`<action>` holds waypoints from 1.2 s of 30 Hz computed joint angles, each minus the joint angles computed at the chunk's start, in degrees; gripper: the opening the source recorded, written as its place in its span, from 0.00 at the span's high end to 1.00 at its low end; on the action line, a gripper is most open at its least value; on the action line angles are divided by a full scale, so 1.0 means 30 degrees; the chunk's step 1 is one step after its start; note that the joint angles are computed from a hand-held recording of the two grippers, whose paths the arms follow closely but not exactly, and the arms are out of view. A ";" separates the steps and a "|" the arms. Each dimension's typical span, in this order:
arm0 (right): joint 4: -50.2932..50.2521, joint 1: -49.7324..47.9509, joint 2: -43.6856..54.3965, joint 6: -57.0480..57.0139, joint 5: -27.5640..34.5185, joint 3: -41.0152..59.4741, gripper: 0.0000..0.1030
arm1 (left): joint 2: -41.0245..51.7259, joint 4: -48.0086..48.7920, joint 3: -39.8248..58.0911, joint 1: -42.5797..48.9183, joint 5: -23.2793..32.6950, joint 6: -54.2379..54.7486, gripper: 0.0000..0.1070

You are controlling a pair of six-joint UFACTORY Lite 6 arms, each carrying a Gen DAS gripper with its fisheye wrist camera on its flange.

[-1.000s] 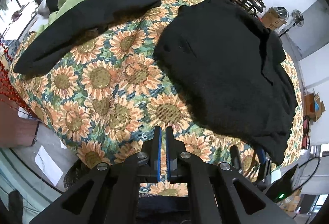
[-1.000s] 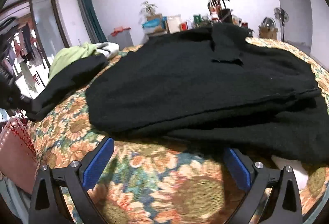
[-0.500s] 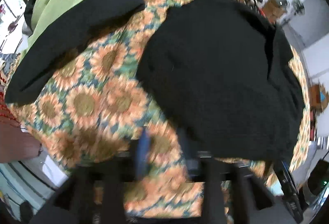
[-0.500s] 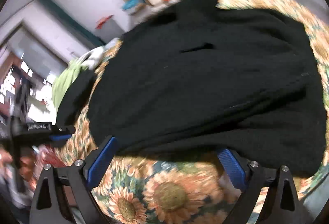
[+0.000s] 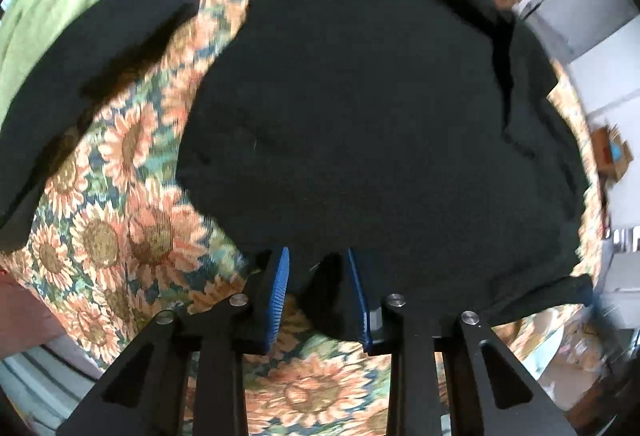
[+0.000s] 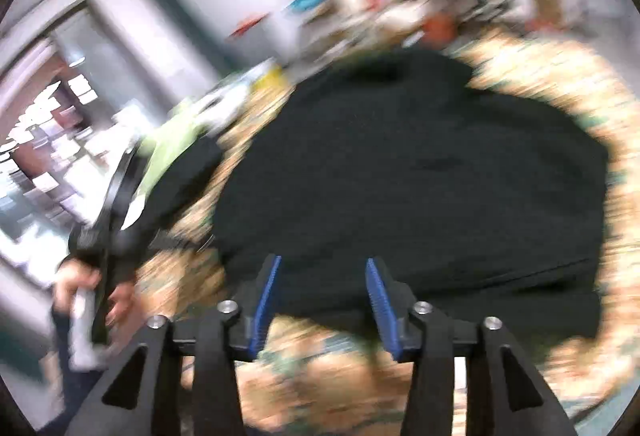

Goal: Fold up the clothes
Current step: 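Grasp the black garment hem with the left gripper while the right gripper grasps its edge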

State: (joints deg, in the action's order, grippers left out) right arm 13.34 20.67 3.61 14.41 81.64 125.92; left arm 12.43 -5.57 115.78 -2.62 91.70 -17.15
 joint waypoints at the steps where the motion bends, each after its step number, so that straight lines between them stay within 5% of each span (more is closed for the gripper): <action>1: -0.1959 -0.0577 -0.0333 0.0601 0.0523 -0.0005 0.48 | -0.0427 0.0022 -0.1026 0.0019 -0.0400 0.0106 0.72; 3: -0.4157 -0.2512 -0.1233 0.1072 0.1322 -0.1073 0.44 | -0.0955 0.0166 -0.2162 -0.0067 -0.0834 0.0155 0.72; 9: -0.1221 -1.1206 -0.6437 -0.1114 0.1162 -1.0111 0.35 | 0.0481 0.0233 0.2593 -0.2461 0.0745 -0.1590 0.72; 12: 0.0075 -1.3732 -0.7687 -0.2754 0.1332 -1.2656 0.35 | 0.1406 0.0326 0.4585 -0.4306 0.0923 -0.2443 0.54; 18: 0.0202 -1.1757 -0.8621 -0.2073 -0.0128 -1.4462 0.34 | 0.0673 0.1253 0.2431 -0.6347 -0.0044 -0.3607 0.52; 21: -0.0465 -0.9148 -0.8697 -0.1419 -0.0903 -1.4708 0.60 | -0.0418 0.0764 0.0397 -0.5766 -0.0846 -0.3598 0.52; 23: -0.1348 -0.8459 -0.8874 -0.1106 -0.0880 -1.4756 0.90 | -0.1288 -0.0040 -0.0869 -0.4650 -0.1314 -0.3232 0.52; 26: -0.1128 -1.0098 -0.9265 -0.2361 -0.0279 -1.4866 0.96 | -0.2735 -0.1475 -0.2386 -0.2644 -0.1506 -0.2759 0.52; 28: -0.1826 -1.0771 -0.9026 -0.2346 0.0757 -1.4061 0.89 | -0.3200 -0.2196 -0.2733 -0.1351 -0.1446 -0.2520 0.52; 30: -0.2450 -1.1010 -0.8908 -0.2215 0.1058 -1.3050 0.72 | -0.2920 -0.2253 -0.2039 -0.0737 -0.1344 -0.2552 0.52; 31: -0.1788 -1.1697 -0.8577 -0.2455 0.1353 -1.2073 0.56 | -0.2760 -0.2268 -0.1662 -0.0465 -0.1293 -0.2570 0.52; 34: 0.0717 -1.3125 -0.6397 -0.3476 0.1768 -0.8251 0.55 | -0.2122 -0.2950 -0.0633 0.0120 -0.1439 -0.2405 0.52; 36: 0.0028 -1.1235 -0.4163 -0.2718 0.1467 -0.5448 0.54 | -0.1647 -0.3028 -0.0137 0.0191 -0.1617 -0.2606 0.52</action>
